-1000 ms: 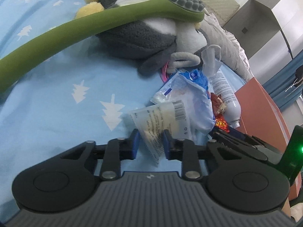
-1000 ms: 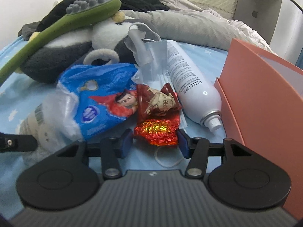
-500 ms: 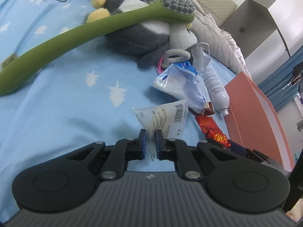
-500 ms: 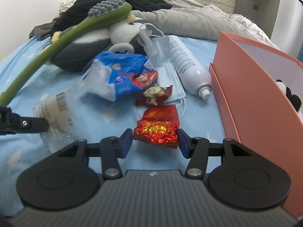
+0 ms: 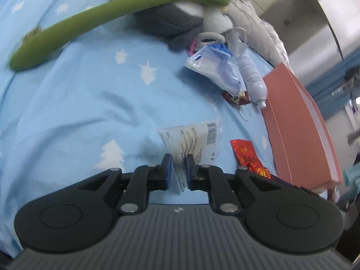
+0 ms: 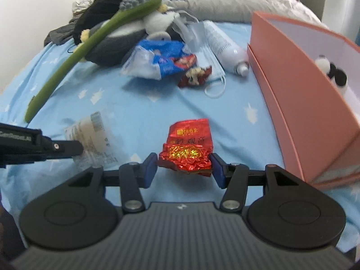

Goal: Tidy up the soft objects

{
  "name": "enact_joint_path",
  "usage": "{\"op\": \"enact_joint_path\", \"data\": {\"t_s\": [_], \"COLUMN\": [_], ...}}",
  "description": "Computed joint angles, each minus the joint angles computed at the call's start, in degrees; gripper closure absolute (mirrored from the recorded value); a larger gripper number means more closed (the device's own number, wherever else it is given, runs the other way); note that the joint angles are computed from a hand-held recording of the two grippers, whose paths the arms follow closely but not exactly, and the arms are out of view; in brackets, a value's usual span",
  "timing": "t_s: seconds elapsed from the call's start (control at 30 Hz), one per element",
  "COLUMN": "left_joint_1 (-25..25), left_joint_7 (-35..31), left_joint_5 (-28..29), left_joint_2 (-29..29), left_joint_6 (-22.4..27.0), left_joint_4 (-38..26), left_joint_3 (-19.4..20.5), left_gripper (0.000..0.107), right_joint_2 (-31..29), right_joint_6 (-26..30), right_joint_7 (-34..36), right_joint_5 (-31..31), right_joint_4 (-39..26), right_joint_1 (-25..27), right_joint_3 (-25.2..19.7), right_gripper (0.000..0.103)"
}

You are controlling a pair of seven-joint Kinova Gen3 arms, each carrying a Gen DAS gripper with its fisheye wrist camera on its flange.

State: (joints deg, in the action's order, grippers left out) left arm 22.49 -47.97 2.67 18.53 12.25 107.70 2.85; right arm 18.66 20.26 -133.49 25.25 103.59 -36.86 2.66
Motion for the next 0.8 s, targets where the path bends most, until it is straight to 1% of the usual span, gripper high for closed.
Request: {"op": "enact_joint_path", "data": {"t_s": [0.03,0.07,0.1,0.13,0.17,0.2,0.23,0.3,0.33,0.4,0.43,0.47,0.5,0.57,0.6,0.7,0.8], "left_joint_1": [2.2,3.5,5.0,7.5,9.1,9.7,9.5,7.4,7.2,5.0,4.7,5.4,6.1,6.3,7.2,7.8,8.7], "left_joint_7": [0.9,1.6,1.7,1.5,1.9,1.5,0.1,-1.8,-2.9,-7.4,-8.8,-9.4,-9.7,-11.9,-11.8,-13.3,-13.3], "left_joint_5": [-2.1,-4.5,-6.8,-9.1,-11.4,-13.6,-15.8,-19.5,-20.3,-20.0,-20.4,-21.0,-21.6,-21.9,-22.5,-22.9,-23.1], "left_joint_2": [0.2,0.4,0.6,0.6,0.5,0.4,0.4,0.6,0.8,1.2,1.5,1.8,2.2,3.4,4.0,5.4,6.6], "left_joint_6": [1.7,3.8,6.0,7.2,7.8,8.5,9.1,9.7,10.0,10.1,9.9,9.8,9.9,10.6,10.9,10.9,11.3], "left_joint_4": [-1.1,-2.3,-3.5,-4.3,-4.6,-5.0,-5.5,-6.3,-6.7,-7.6,-8.0,-8.3,-8.8,-9.9,-10.4,-11.0,-11.5], "left_joint_3": [-2.3,-3.5,-4.8,-7.2,-8.6,-8.9,-8.1,-5.1,-4.6,-2.0,-1.5,-2.0,-2.5,-2.2,-2.9,-3.3,-4.6], "left_gripper": [0.077,0.061,0.054,0.044,0.04,0.039,0.037,0.032,0.029,0.027,0.023,0.019,0.019,0.019,0.019,0.019,0.019], "right_joint_2": [0.1,0.2,0.3,0.5,0.4,0.3,0.2,0.4,0.8,1.4,1.6,1.8,2.0,2.4,2.6,3.3,4.0], "right_joint_6": [0.3,0.5,1.0,1.7,1.8,1.3,0.7,0.6,1.0,2.0,2.1,2.1,2.2,2.7,2.8,3.2,3.9], "right_joint_7": [0.7,1.1,1.1,0.9,1.3,1.8,2.0,1.2,1.4,2.9,2.9,2.7,2.5,3.2,3.4,4.6,6.4], "right_joint_5": [-1.2,-2.2,-2.8,-3.6,-4.6,-5.5,-5.8,-4.7,-4.3,-5.7,-6.0,-5.8,-5.6,-6.0,-6.1,-6.6,-7.5], "right_joint_4": [-0.2,-0.4,-0.7,-1.2,-1.4,-1.3,-1.2,-1.5,-1.9,-2.8,-2.9,-2.9,-3.1,-3.7,-3.8,-4.6,-5.2], "right_joint_1": [1.1,1.8,2.0,2.3,3.0,3.9,4.0,2.6,2.3,3.5,3.6,3.2,2.9,3.3,3.3,3.8,4.4], "right_joint_3": [-0.9,-1.4,-1.5,-1.5,-2.1,-2.6,-2.6,-1.2,-1.1,-2.3,-2.3,-1.9,-1.5,-1.9,-1.9,-2.3,-2.9], "right_gripper": [0.048,0.048,0.048,0.048,0.048,0.048,0.047,0.042,0.042,0.041,0.041,0.041,0.041,0.041,0.041,0.041,0.041]}}
